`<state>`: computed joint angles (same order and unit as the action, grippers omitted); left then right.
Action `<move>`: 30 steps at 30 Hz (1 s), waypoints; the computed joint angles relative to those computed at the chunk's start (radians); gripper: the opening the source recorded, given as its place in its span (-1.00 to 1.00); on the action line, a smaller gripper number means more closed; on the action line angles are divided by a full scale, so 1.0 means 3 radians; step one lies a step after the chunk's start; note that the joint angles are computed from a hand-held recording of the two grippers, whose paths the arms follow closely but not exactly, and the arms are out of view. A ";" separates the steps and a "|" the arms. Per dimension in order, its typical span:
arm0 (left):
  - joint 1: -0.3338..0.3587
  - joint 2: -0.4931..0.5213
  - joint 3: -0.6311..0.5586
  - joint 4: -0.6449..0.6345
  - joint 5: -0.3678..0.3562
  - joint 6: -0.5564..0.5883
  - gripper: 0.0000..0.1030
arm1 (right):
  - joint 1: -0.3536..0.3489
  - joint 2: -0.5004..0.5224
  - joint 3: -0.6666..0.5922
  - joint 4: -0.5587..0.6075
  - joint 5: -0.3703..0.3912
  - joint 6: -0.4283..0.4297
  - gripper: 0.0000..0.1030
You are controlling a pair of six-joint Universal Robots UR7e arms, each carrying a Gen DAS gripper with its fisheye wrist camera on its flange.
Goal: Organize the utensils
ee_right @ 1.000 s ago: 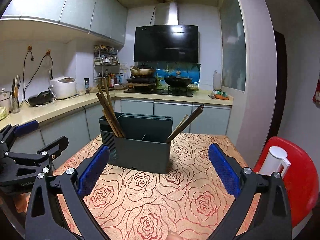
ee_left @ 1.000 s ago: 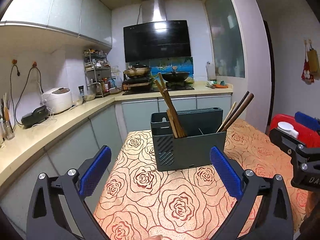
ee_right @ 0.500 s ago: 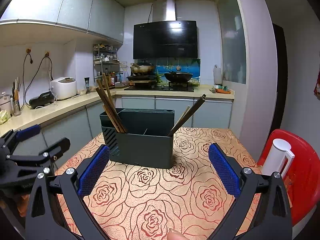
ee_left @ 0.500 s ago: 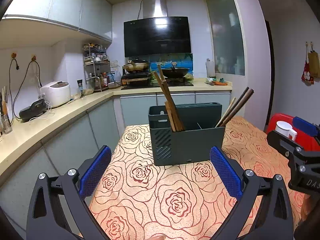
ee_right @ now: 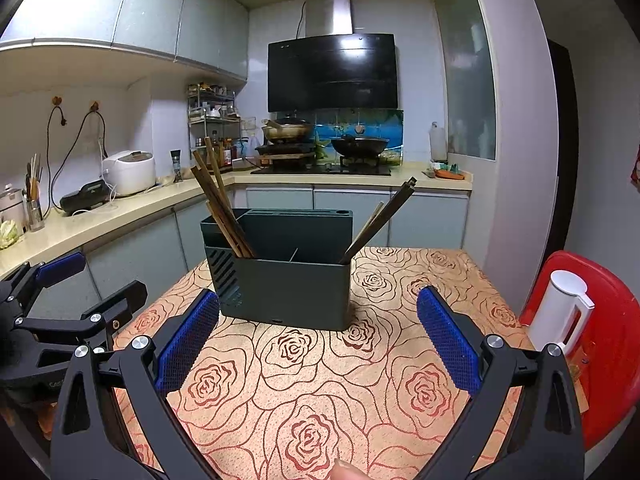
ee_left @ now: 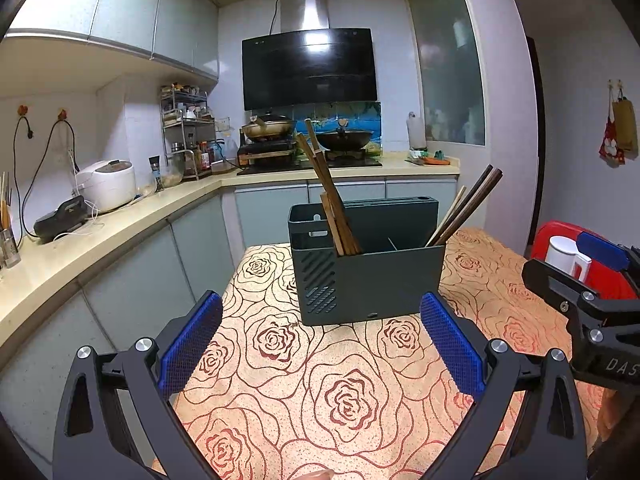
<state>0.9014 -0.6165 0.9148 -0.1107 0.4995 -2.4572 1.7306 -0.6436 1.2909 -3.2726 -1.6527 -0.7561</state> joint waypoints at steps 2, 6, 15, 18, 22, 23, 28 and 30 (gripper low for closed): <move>0.0000 -0.0004 0.0011 -0.0024 -0.0001 0.0020 0.86 | 0.0000 0.0002 -0.0002 0.0004 0.0001 -0.0004 0.87; 0.0000 -0.0004 0.0013 -0.0046 -0.0004 0.0039 0.86 | 0.0000 0.0001 0.0005 -0.0010 0.0004 0.0000 0.87; 0.0002 -0.0012 0.0010 -0.0070 -0.0027 0.0039 0.86 | 0.0003 0.0001 0.0004 -0.0004 -0.0022 0.0019 0.87; 0.0003 -0.0018 0.0011 -0.0047 -0.0029 0.0018 0.86 | 0.0003 0.0005 -0.0006 0.0019 -0.0035 0.0041 0.87; 0.0004 -0.0003 -0.0017 -0.0027 -0.0031 0.0023 0.86 | 0.0003 0.0000 0.0004 0.0015 -0.0035 0.0048 0.87; 0.0004 -0.0003 -0.0017 -0.0027 -0.0031 0.0023 0.86 | 0.0003 0.0000 0.0004 0.0015 -0.0035 0.0048 0.87; 0.0006 -0.0001 -0.0021 -0.0012 -0.0032 0.0011 0.86 | 0.0001 -0.0001 0.0004 0.0015 -0.0034 0.0049 0.87; 0.0006 0.0000 -0.0021 -0.0014 -0.0033 0.0011 0.86 | 0.0002 0.0002 0.0000 0.0017 -0.0035 0.0054 0.87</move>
<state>0.9031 -0.6166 0.9085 -0.1150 0.4897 -2.4539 1.7313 -0.6431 1.2908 -3.2675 -1.6632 -0.7400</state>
